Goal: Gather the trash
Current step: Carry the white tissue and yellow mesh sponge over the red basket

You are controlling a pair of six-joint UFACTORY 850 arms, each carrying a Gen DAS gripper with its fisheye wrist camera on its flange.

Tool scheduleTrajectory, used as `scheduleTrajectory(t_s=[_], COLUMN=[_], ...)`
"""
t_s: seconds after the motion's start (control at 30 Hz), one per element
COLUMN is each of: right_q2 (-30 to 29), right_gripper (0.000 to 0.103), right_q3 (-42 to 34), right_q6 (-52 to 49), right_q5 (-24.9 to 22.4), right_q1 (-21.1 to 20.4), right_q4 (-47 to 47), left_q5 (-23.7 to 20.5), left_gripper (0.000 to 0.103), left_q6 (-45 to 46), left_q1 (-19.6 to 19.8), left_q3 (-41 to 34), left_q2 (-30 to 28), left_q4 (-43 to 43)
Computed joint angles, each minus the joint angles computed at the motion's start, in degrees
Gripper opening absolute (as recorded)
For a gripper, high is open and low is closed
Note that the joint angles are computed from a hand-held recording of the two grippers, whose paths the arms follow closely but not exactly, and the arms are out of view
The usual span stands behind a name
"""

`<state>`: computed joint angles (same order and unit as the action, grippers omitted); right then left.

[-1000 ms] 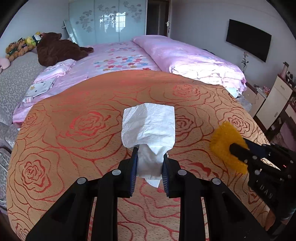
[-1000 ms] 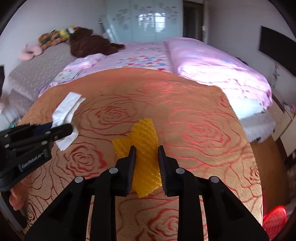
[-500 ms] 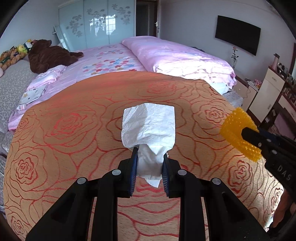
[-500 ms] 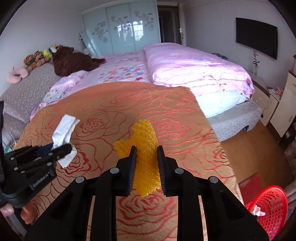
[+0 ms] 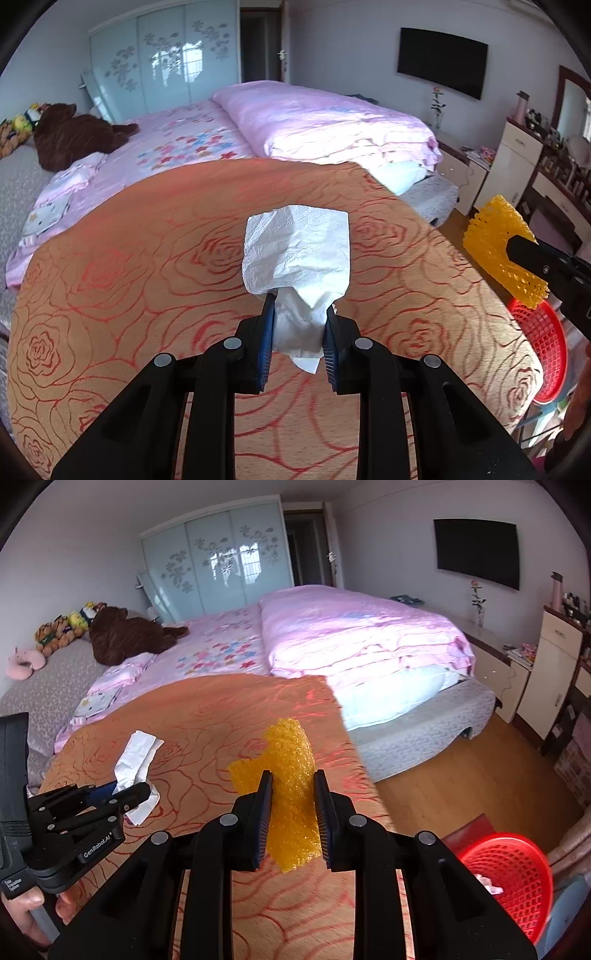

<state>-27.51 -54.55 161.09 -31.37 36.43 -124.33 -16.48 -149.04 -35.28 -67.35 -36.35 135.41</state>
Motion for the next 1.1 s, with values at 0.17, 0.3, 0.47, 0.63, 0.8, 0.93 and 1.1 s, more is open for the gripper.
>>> scheduleTrajectory(t_s=[0.17,0.3,0.47,0.63,0.8,0.93,1.1], right_q2=[3.18,5.39,7.21,9.51,12.49,14.66,17.02], right_gripper=[0.022,0.023,0.022,0.022,0.023,0.023,0.023], right_q3=[3.97,6.74,9.27,11.44,14.36,17.17,20.34], right_q6=[1.45,2.41,2.87,0.49,-2.2,-2.86,-2.57], right_q5=[-2.0,-3.1,-4.43,-5.83,-7.53,-8.6,-9.31], right_q1=[-0.41,-1.1,-1.4,-1.18,-1.07,-1.26,-1.65], right_q4=[0.96,1.64,3.5,6.39,9.84,12.23,13.83], left_q5=[0.65,1.19,1.8,2.65,2.89,3.61,3.9], left_gripper=[0.022,0.022,0.022,0.022,0.022,0.022,0.022], left_q6=[-0.56,-1.19,-0.54,-0.38,-1.56,-1.7,0.24], left_q1=[-1.45,-2.74,-3.99,-4.86,-5.8,-6.85,-8.7], left_q3=[-1.5,-2.76,-3.77,-4.9,-5.35,-6.14,-7.2], left_q2=[-0.22,-0.59,-1.14,-1.6,-1.57,-1.86,-2.39], left_q4=[2.02,3.59,3.8,4.47,6.43,7.25,6.75])
